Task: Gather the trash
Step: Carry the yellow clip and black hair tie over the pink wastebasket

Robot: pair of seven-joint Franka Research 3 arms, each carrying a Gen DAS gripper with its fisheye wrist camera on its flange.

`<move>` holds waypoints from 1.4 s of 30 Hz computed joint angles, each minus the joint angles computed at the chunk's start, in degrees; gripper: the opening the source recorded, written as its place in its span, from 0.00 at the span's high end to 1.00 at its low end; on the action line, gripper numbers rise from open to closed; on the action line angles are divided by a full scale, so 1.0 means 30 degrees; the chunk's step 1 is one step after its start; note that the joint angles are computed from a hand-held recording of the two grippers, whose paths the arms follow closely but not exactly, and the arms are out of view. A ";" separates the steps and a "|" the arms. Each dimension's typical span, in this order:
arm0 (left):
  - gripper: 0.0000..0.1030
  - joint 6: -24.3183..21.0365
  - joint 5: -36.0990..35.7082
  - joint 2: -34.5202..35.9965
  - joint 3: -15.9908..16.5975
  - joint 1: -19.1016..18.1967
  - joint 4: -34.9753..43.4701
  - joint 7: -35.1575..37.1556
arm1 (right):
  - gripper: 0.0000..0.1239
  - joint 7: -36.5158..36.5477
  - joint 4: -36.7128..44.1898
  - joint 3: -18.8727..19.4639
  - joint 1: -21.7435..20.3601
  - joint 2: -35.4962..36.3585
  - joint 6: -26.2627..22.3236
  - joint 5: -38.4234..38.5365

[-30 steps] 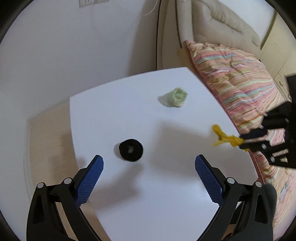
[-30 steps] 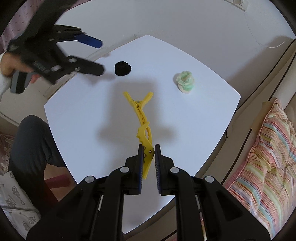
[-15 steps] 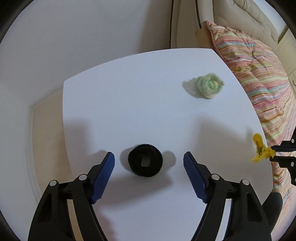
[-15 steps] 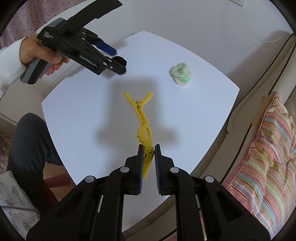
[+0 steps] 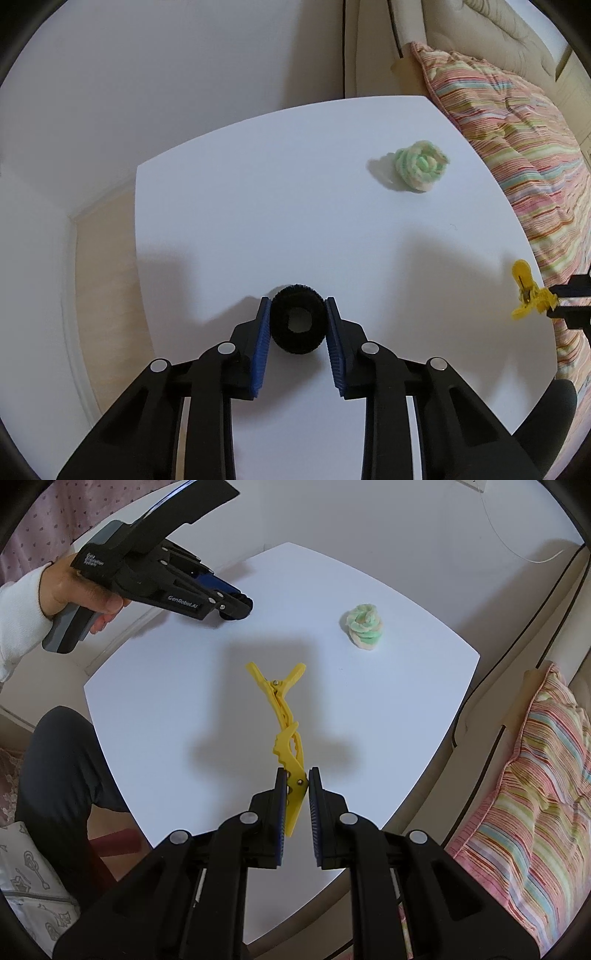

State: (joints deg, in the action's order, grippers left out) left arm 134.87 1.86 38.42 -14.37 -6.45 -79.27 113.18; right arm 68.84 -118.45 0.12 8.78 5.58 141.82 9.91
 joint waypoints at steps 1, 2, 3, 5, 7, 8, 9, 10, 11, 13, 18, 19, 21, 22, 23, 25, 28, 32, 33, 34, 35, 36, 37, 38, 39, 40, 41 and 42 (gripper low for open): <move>0.73 0.0436 -0.0112 -0.0451 -0.0149 0.0195 -0.0717 0.0285 | 0.91 0.0014 -0.0040 -0.0003 0.0003 -0.0034 0.0051 0.0016; 0.73 0.0668 -0.0192 -0.0673 -0.0231 0.0300 -0.1060 0.0479 | 0.91 0.0047 -0.0092 -0.0005 0.0006 -0.0094 0.0110 0.0027; 0.73 0.0997 -0.0319 -0.1026 -0.0335 0.0450 -0.1607 0.0706 | 0.91 0.0118 -0.0177 -0.0004 0.0021 -0.0192 0.0196 0.0003; 0.73 0.1851 -0.0712 -0.1951 -0.0597 0.0796 -0.3014 0.1196 | 0.91 0.0258 -0.0406 0.0006 0.0049 -0.0416 0.0405 -0.0051; 0.73 0.2697 -0.1131 -0.2858 -0.0822 0.1114 -0.4400 0.1758 | 0.91 0.0403 -0.0681 0.0043 0.0089 -0.0721 0.0644 -0.0053; 0.73 0.3152 -0.1495 -0.3393 -0.1024 0.1353 -0.5193 0.2160 | 0.91 0.0518 -0.0827 0.0066 0.0122 -0.0879 0.0766 -0.0115; 0.73 0.3448 -0.1796 -0.3751 -0.1145 0.1464 -0.5682 0.2420 | 0.91 0.0612 -0.1013 0.0105 0.0163 -0.1091 0.0932 -0.0137; 0.73 0.3814 -0.2257 -0.4291 -0.1339 0.1718 -0.6399 0.2855 | 0.91 0.0684 -0.1165 0.0141 0.0199 -0.1263 0.1056 -0.0144; 0.73 0.4216 -0.2778 -0.4847 -0.1549 0.1968 -0.7137 0.3380 | 0.91 0.0799 -0.1297 0.0178 0.0240 -0.1420 0.1180 -0.0194; 0.73 0.4918 -0.4079 -0.6047 -0.1971 0.2494 -0.8581 0.4598 | 0.91 0.1067 -0.1688 0.0281 0.0351 -0.1848 0.1493 -0.0324; 0.73 0.5903 -0.7474 -0.8328 -0.2213 0.2860 -1.1027 0.7312 | 0.91 0.1902 -0.2827 0.0612 0.0657 -0.3005 0.2169 -0.1012; 0.73 0.6063 -0.8346 -0.8896 -0.2259 0.2933 -1.1610 0.8067 | 0.91 0.2075 -0.3167 0.0699 0.0721 -0.3329 0.2372 -0.1140; 0.73 0.6254 -1.0070 -0.9990 -0.2251 0.2965 -1.2715 0.9565 | 0.91 0.2140 -0.3891 0.0831 0.0878 -0.4021 0.2808 -0.0958; 0.73 0.6283 -1.0992 -1.0557 -0.2204 0.2947 -1.3283 1.0352 | 0.91 0.2282 -0.4233 0.0917 0.0923 -0.4343 0.3015 -0.0998; 0.73 0.6371 -1.1997 -1.1148 -0.2133 0.2894 -1.3902 1.1226 | 0.91 0.2527 -0.4627 0.1039 0.0950 -0.4696 0.3250 -0.1165; 0.73 0.6490 -1.3290 -1.1998 -0.1814 0.2572 -1.4849 1.2378 | 0.91 0.2697 -0.5502 0.1209 0.1149 -0.5426 0.3731 -0.0947; 0.73 0.6414 -1.5075 -1.3100 -0.1174 0.1947 -1.6126 1.3765 | 0.91 0.3285 -0.6434 0.1590 0.1306 -0.6128 0.4301 -0.1092; 0.73 0.6351 -1.6702 -1.4286 -0.0152 0.0989 -1.7544 1.5123 | 0.91 0.4219 -0.7647 0.2073 0.1459 -0.7051 0.4990 -0.1362; 0.73 0.6362 -1.6984 -1.4560 0.0114 0.0745 -1.7864 1.5351 | 0.91 0.4399 -0.8010 0.2169 0.1566 -0.7317 0.5140 -0.1322; 0.73 0.6224 -1.7400 -1.4954 0.0431 0.0507 -1.8288 1.5654 | 0.91 0.4571 -0.8311 0.2282 0.1651 -0.7540 0.5235 -0.1342; 0.73 0.6211 -1.7627 -1.5250 0.0700 0.0255 -1.8627 1.5836 | 0.91 0.4700 -0.8610 0.2359 0.1780 -0.7755 0.5346 -0.1277; 0.73 0.6275 -1.7791 -1.5534 0.0960 0.0007 -1.8965 1.6009 | 0.91 0.4733 -0.8845 0.2361 0.1959 -0.7921 0.5438 -0.1096; 0.73 0.6400 -1.7956 -1.5787 0.1215 -0.0251 -1.9305 1.6217 | 0.91 0.4788 -0.9144 0.2394 0.2139 -0.8129 0.5532 -0.0920; 0.73 0.6442 -1.8155 -1.6001 0.1502 -0.0497 -1.9601 1.6400 | 0.91 0.4905 -0.9316 0.2489 0.2217 -0.8243 0.5562 -0.0898; 0.73 0.6404 -1.8261 -1.6132 0.1782 -0.0723 -1.9799 1.6452 | 0.91 0.5014 -0.9593 0.2593 0.2381 -0.8433 0.5559 -0.0809; 0.73 0.6368 -1.8381 -1.6310 0.2074 -0.0942 -2.0093 1.6500 | 0.91 0.5051 -0.9804 0.2637 0.2573 -0.8556 0.5570 -0.0670; 0.73 0.6476 -1.8413 -1.6386 0.2313 -0.1175 -2.0269 1.6543 | 0.91 0.5054 -0.9933 0.2636 0.2734 -0.8631 0.5569 -0.0534; 0.73 0.6588 -1.8519 -1.6533 0.2566 -0.1422 -2.0543 1.6654 | 0.91 0.5054 -1.0111 0.2664 0.2964 -0.8711 0.5565 -0.0343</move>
State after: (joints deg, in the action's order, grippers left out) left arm 154.63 -53.70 -11.18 -6.67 -10.72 -140.90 163.14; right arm 84.00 -148.78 8.11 17.67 -20.55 158.51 8.88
